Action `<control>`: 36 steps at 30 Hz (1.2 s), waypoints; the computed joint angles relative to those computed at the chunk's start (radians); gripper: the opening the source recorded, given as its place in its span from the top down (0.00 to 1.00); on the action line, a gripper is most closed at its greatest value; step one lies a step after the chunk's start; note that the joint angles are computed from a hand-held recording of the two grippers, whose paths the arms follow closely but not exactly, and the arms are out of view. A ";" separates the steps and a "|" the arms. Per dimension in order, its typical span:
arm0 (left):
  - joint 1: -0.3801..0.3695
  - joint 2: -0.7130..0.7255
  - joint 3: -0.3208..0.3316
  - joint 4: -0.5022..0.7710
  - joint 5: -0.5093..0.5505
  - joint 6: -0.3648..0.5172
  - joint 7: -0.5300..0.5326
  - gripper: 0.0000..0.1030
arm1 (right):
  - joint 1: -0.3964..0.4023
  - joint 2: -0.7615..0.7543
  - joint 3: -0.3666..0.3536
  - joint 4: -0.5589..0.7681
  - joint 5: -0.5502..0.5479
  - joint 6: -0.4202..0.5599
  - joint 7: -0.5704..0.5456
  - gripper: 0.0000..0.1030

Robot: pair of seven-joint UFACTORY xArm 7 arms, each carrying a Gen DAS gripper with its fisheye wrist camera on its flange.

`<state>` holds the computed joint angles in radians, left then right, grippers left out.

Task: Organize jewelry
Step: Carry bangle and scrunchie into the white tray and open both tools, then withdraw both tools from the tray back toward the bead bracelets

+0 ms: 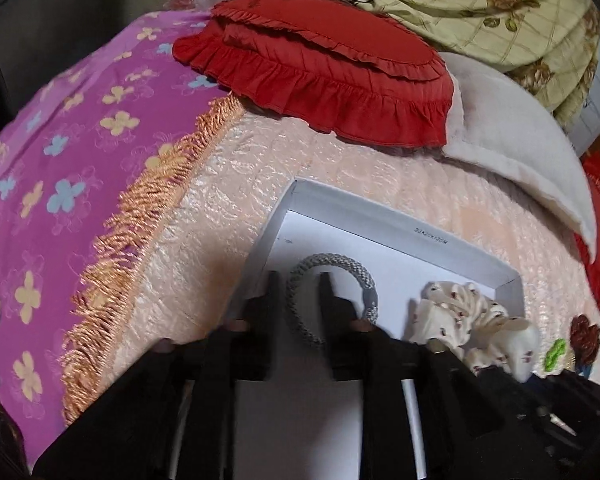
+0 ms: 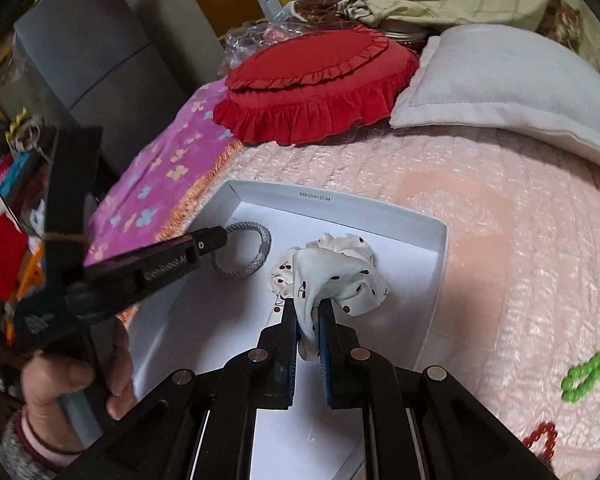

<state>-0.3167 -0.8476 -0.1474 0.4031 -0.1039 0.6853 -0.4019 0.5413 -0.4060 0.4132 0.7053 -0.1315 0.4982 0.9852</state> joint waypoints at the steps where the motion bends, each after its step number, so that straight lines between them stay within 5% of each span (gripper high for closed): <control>1: -0.010 -0.011 0.011 -0.008 -0.012 -0.009 0.005 0.65 | -0.004 0.005 0.005 0.007 -0.011 0.012 -0.003 0.84; 4: -0.020 -0.054 0.017 -0.016 -0.027 0.002 0.004 0.55 | -0.019 0.002 0.033 0.020 -0.067 0.048 0.005 0.57; 14: -0.026 -0.353 -0.049 0.015 -0.018 0.244 -0.066 0.55 | 0.063 -0.299 0.050 -0.045 -0.015 0.237 0.013 0.57; 17: -0.050 -0.460 -0.103 0.036 -0.021 0.347 -0.106 0.55 | 0.113 -0.465 0.063 -0.099 0.050 0.351 0.027 0.57; 23: -0.143 -0.559 -0.250 0.113 -0.085 0.490 -0.196 0.55 | 0.195 -0.842 0.133 -0.158 0.160 0.747 0.117 0.57; 30: -0.242 -0.499 -0.407 0.181 -0.186 0.486 -0.306 0.55 | 0.222 -1.186 0.190 -0.136 0.260 1.136 0.191 0.57; 36: -0.313 -0.365 -0.502 0.214 -0.190 0.463 -0.377 0.55 | 0.192 -1.356 0.211 -0.100 0.305 1.302 0.191 0.57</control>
<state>-0.6296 -1.2131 -0.6496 0.6175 -0.2941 1.1485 -0.7788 0.7337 -1.7621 0.6243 0.6052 0.1738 1.8005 1.1760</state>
